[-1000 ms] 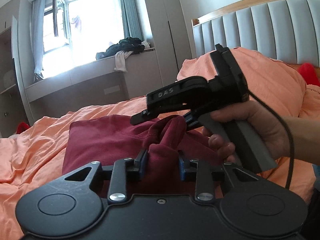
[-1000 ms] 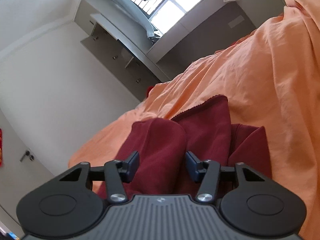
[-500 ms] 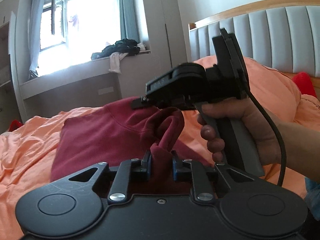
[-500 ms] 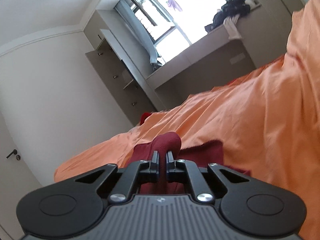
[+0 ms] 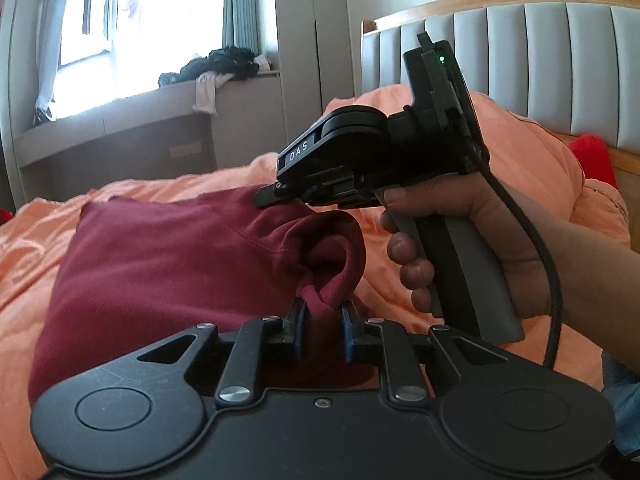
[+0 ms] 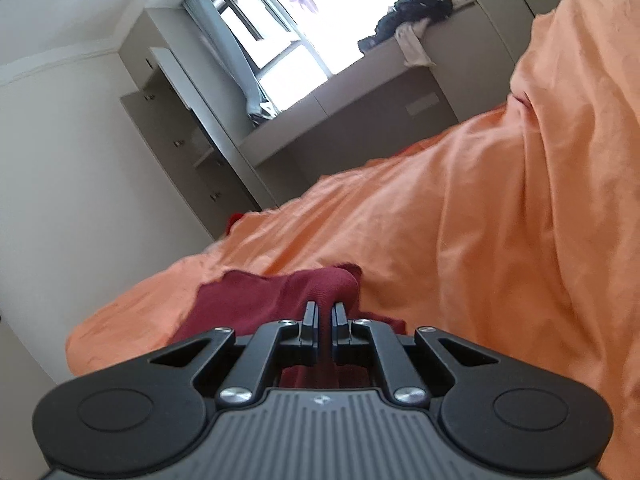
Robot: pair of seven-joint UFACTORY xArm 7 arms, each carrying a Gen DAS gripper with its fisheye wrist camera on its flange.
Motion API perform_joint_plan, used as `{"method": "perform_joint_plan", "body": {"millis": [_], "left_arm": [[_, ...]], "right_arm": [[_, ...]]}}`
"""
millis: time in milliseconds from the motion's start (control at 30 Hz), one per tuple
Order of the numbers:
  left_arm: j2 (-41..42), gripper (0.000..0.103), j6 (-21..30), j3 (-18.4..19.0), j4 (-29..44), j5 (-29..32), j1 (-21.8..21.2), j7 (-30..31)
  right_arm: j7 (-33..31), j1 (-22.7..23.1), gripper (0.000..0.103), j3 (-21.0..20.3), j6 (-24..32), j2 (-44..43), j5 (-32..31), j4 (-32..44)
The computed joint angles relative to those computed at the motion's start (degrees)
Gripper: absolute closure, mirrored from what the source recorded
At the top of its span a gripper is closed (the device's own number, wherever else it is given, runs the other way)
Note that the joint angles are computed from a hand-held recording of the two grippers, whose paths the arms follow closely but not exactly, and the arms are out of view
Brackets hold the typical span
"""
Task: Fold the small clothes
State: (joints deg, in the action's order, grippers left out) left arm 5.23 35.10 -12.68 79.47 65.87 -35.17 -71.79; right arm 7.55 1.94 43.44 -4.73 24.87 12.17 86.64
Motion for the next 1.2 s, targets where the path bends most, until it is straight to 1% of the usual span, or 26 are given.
{"method": "perform_joint_plan", "body": {"millis": [33, 100, 233, 300, 367, 400, 433, 467, 533, 567, 600, 667, 767, 800, 833, 900, 933, 967, 1000, 1033, 1100, 1133, 1200], "left_arm": [[-0.07, 0.083, -0.4, 0.06, -0.21, -0.74, 0.19, 0.26], [-0.25, 0.082, -1.07, 0.14, -0.31, -2.14, 0.53, 0.99], [-1.02, 0.076, -3.78, 0.23, -0.88, -6.11, 1.57, 3.42], [-1.53, 0.069, -5.38, 0.19, -1.25, -8.05, 2.11, 4.18], [-2.46, 0.058, -7.41, 0.16, -2.04, -10.97, 2.84, 5.53], [-3.2, 0.055, -8.48, 0.16, -2.64, -12.41, 3.29, 6.02], [-3.8, 0.048, -9.04, 0.03, -3.04, -13.36, 3.67, 6.4], [-4.61, 0.042, -9.64, -0.09, -3.65, -13.75, 4.08, 6.16], [-6.09, 0.034, -9.44, -0.61, -4.3, -13.12, 4.99, 4.62], [-6.63, 0.032, -8.71, -1.01, -4.31, -12.61, 5.42, 3.9], [-7.2, 0.03, -7.59, -1.43, -4.2, -12.09, 5.84, 3.24], [-8.04, 0.02, -4.24, -2.34, -3.63, -11.33, 6.61, 2.07], [-9.84, 0.012, 0.75, -3.41, -3.57, -9.55, 7.93, -0.55], [-10.48, 0.011, 1.99, -3.6, -3.7, -9.03, 8.52, -1.32], [-11.29, 0.009, 3.43, -3.87, -4.07, -8.35, 9.15, -2.63], [-12.9, 0.005, 5.07, -4.31, -5.24, -7.25, 10.54, -5.01], [-13.66, 0.004, 6.21, -4.57, -5.82, -7.17, 11.25, -5.88], [-14.25, 0.004, 7.5, -4.81, -6.22, -7.6, 11.9, -6.26], [-14.74, 0.004, 8.51, -4.88, -6.62, -8.34, 12.56, -6.32], [-15.57, 0.004, 8.9, -4.85, -7.38, -9.28, 13.1, -6.11], [-16.63, 0.004, 9.16, -4.96, -8.59, -11.27, 14.15, -5.66], [-17.28, 0.004, 8.63, -4.85, -9.48, -12.52, 14.62, -5.25], [-18.45, 0.002, 6.96, -4.97, -11.49, -14.2, 15.68, -5.41]], "right_arm": [[0.65, 1.07, 0.096, -1.26, 0.66, -0.11, 0.11, 0.37], [1.06, 2.05, 0.096, -2.43, 1.29, 0.03, 0.72, 0.65], [0.75, 2.68, 0.096, -3.23, 1.42, -0.46, 2.13, 0.1], [0.59, 2.99, 0.096, -3.58, 1.14, -0.68, 2.55, -0.18], [0.65, 3.27, 0.096, -3.88, 0.99, -0.83, 2.8, -0.39], [0.6, 3.3, 0.096, -3.99, 1.01, -0.7, 2.81, -0.37], [0.87, 3.81, 0.096, -4.59, 1.12, -0.92, 2.87, -0.47], [0.97, 4.08, 0.095, -4.89, 1.2, -0.96, 2.94, -0.46], [1.09, 4.37, 0.092, -5.25, 1.39, -0.93, 3.16, -0.4], [1.53, 5.3, 0.091, -6.43, 1.49, -1.18, 3.2, -0.36], [1.81, 6.09, 0.087, -7.43, 1.54, -1.36, 3.16, -0.3], [2.54, 7.96, 0.082, -9.93, 1.5, -2.09, 2.93, -0.63], [3.93, 11.13, 0.071, -14.15, 1.56, -3.44, 2.09, -1.44], [4.33, 11.84, 0.059, -15.17, 1.62, -3.85, 1.88, -1.73], [4.48, 11.87, 0.045, -15.31, 1.49, -4.19, 1.91, -2.17], [3.96, 10.35, 0.033, -13.56, 1.15, -4.76, 2.29, -3.25], [3.22, 8.82, 0.029, -11.77, 1.02, -5.02, 2.57, -3.88], [2.47, 7.17, 0.026, -9.86, 1.06, -5.2, 2.96, -4.44], [2.03, 6.04, 0.018, -8.57, 1.3, -5.57, 3.44, -5.01], [1.51, 4.75, 0.013, -7.17, 1.44, -6.14, 4.2, -5.89], [0.23, 2.81, 0.01, -5.04, 1.61, -7.4, 5.73, -7.58], [-0.31, 2.42, 0.006, -4.69, 1.74, -8.41, 6.42, -8.6], [-1.01, 3.43, 0.001, -5.95, 1.57, -10.35, 7.36, -10.34]]}}
